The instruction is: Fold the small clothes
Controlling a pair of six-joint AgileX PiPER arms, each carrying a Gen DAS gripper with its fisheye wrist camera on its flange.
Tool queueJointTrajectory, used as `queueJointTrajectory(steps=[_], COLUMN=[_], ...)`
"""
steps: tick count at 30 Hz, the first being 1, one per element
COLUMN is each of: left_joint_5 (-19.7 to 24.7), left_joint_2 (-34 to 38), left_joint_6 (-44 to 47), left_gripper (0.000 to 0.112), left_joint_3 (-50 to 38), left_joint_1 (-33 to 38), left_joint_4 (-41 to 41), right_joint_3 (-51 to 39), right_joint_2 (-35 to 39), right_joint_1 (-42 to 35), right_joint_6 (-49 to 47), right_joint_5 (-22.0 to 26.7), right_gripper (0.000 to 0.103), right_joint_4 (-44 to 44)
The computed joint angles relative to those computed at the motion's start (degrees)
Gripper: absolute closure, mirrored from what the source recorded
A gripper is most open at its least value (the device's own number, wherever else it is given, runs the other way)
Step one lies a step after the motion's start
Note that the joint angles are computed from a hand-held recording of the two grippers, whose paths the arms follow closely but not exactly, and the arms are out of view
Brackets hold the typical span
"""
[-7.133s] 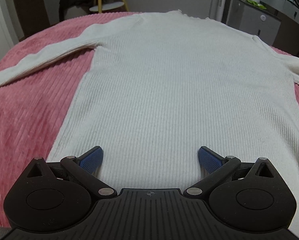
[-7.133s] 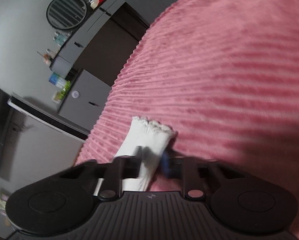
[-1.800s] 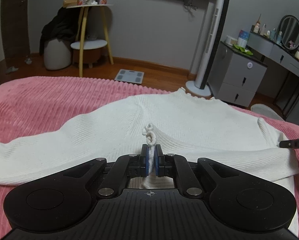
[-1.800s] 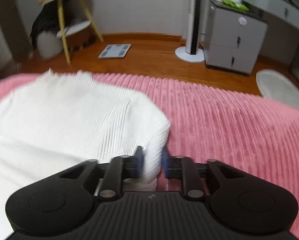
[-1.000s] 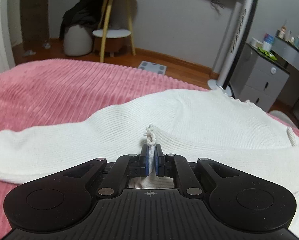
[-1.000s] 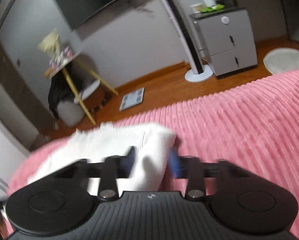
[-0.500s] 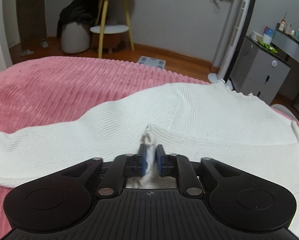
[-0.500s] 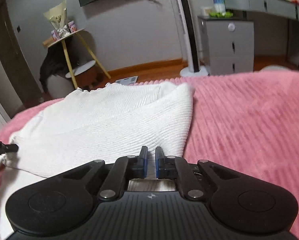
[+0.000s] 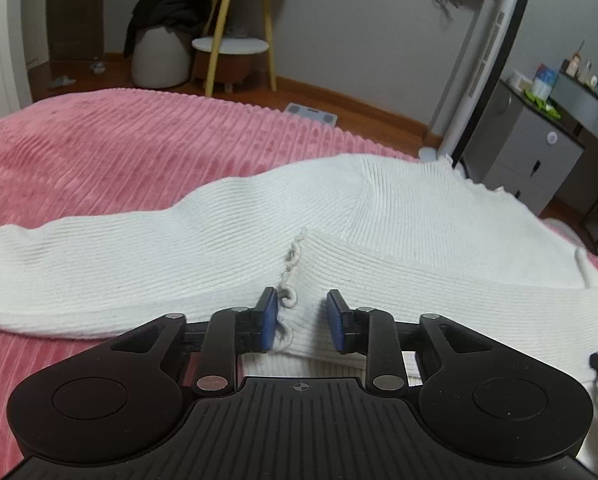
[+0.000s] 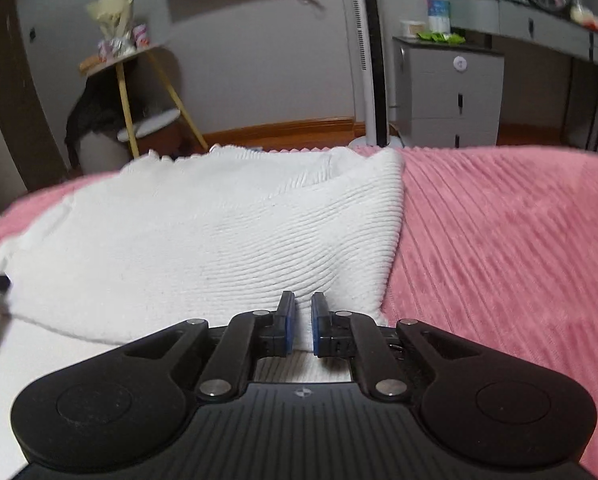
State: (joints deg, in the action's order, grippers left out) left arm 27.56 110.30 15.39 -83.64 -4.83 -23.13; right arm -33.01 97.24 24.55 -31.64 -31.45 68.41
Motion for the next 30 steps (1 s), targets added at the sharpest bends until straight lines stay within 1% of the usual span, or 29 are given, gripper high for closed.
queueJointTrajectory(steps=[1,2,3,4,6,7,8,10,13,16,17,18,20,21,22,23,24,25,26,27,29,30], left_joint_5=[-0.2,-0.5,-0.8,-1.0,-2.1,-2.6,-3.2,-4.0,-5.0,-4.7,-4.2,-3.8,-2.6,-2.7,-3.6,-3.9,-3.8,-4.2,-4.7,-4.1,-3.6,-4.1], left_joint_2=[-1.0,-2.0,-3.2,-4.3,-6.3,-6.8,-7.1,-7.2,-5.9,-3.5,-2.5,-1.4,1.0,2.2,2.8,3.9,5.4,6.3,7.1,7.8,7.2,6.2], left_joint_6=[1.9,4.2,6.2,7.5,11.0,10.8,10.5,8.4,0.8,-6.8,-8.3,-8.7,-4.7,-3.8,-2.5,-2.0,-2.9,-5.3,-8.2,-12.1,-14.1,-12.8], left_gripper=[0.069,0.057,0.049,0.047,0.047,0.046,0.045,0.044,0.045,0.051,0.054,0.059,0.062,0.064,0.065,0.065,0.067,0.071,0.084,0.098,0.101,0.103], left_joint_3=[1.1,2.6,4.2,5.6,8.5,9.3,9.9,10.6,10.1,8.0,7.0,6.2,4.2,2.9,2.8,1.4,-0.5,-1.8,-3.0,-4.5,-4.8,-4.4], left_joint_1=[1.0,2.3,4.0,5.5,9.3,11.1,13.2,18.0,24.6,29.8,31.3,32.9,35.8,36.5,36.7,36.9,36.8,36.4,35.9,35.5,35.2,34.7], left_joint_4=[-3.0,-6.8,-10.2,-12.4,-16.2,-16.1,-16.1,-15.9,-11.9,-6.8,-6.7,-8.6,-16.2,-18.4,-20.7,-22.1,-22.0,-20.4,-17.9,-14.2,-12.4,-12.5], right_joint_3=[-0.8,-1.1,-0.7,0.2,1.8,2.2,2.4,2.8,2.9,2.0,2.0,2.0,2.1,2.5,2.3,2.3,2.2,2.0,1.9,1.9,2.2,2.4], right_joint_2=[-0.3,-1.3,-2.9,-4.2,-5.4,-5.3,-4.7,-3.4,-0.9,1.0,1.2,1.3,1.8,1.9,2.2,2.6,2.9,3.0,3.1,3.1,2.8,2.6], right_joint_1=[0.7,1.5,2.2,3.3,6.5,7.9,9.0,9.4,9.3,9.4,9.3,9.3,9.6,9.4,9.6,10.0,10.2,10.2,10.3,10.3,9.6,9.1], right_joint_6=[-4.3,-6.3,-6.0,-4.1,-1.0,0.4,2.0,6.2,11.5,11.9,12.7,13.2,13.6,14.4,14.0,14.0,13.7,13.1,12.8,13.1,13.8,14.3], right_joint_5=[0.1,0.0,-0.2,-1.0,-4.8,-6.7,-7.8,-7.3,-6.2,-6.9,-7.1,-7.5,-8.4,-8.7,-9.0,-9.7,-10.0,-9.9,-10.1,-10.1,-9.7,-9.3], right_gripper=[0.096,0.093,0.089,0.085,0.067,0.063,0.056,0.054,0.054,0.054,0.054,0.054,0.054,0.055,0.055,0.057,0.057,0.057,0.059,0.059,0.059,0.059], right_joint_4=[4.1,7.3,8.8,8.5,8.2,7.6,6.5,1.5,-4.1,-4.8,-5.5,-5.8,-5.8,-6.5,-6.1,-5.7,-5.5,-5.2,-5.0,-5.4,-6.9,-7.8])
